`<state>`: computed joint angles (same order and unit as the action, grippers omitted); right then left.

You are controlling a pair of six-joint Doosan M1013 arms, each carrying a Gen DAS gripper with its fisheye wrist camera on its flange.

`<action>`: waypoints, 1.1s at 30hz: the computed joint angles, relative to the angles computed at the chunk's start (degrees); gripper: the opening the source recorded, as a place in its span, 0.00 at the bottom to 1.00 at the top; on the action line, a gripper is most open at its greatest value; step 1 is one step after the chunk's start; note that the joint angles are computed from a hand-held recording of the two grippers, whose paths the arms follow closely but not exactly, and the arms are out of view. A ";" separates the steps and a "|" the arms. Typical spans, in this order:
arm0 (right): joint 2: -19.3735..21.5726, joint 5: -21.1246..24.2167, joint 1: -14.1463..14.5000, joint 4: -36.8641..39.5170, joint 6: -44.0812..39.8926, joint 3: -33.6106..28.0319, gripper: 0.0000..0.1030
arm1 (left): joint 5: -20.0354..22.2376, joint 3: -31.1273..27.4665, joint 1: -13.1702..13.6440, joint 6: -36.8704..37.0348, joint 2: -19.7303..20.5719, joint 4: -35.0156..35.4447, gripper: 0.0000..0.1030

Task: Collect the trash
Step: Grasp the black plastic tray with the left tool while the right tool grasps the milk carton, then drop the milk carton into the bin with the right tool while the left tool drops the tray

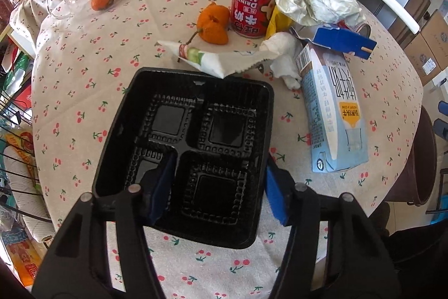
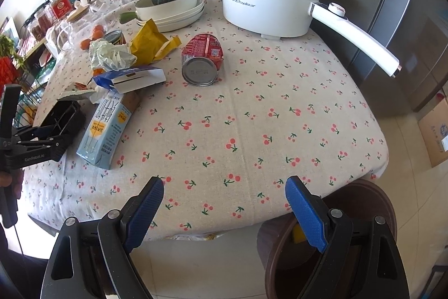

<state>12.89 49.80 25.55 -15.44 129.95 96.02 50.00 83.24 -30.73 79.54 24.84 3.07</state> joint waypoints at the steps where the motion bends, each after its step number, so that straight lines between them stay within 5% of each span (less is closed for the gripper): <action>1: 0.22 -0.21 0.08 0.43 0.00 -0.27 0.88 | -0.28 0.26 0.12 -0.85 -0.36 0.27 0.59; 19: 11.43 -4.53 3.45 15.51 -5.76 -10.85 0.88 | -5.36 6.62 1.02 -7.63 -7.31 4.01 0.58; 27: 14.60 -3.93 4.13 13.58 -2.29 -13.63 0.86 | -5.19 6.66 1.45 -7.31 -7.27 2.61 0.58; 29: 14.74 -3.76 4.11 13.01 -1.82 -13.61 0.64 | -5.20 6.63 1.31 -7.33 -7.24 2.63 0.58; 33: 13.98 -2.84 3.72 15.21 -5.67 -12.95 0.56 | -5.14 6.34 0.90 -7.30 -7.05 2.84 0.58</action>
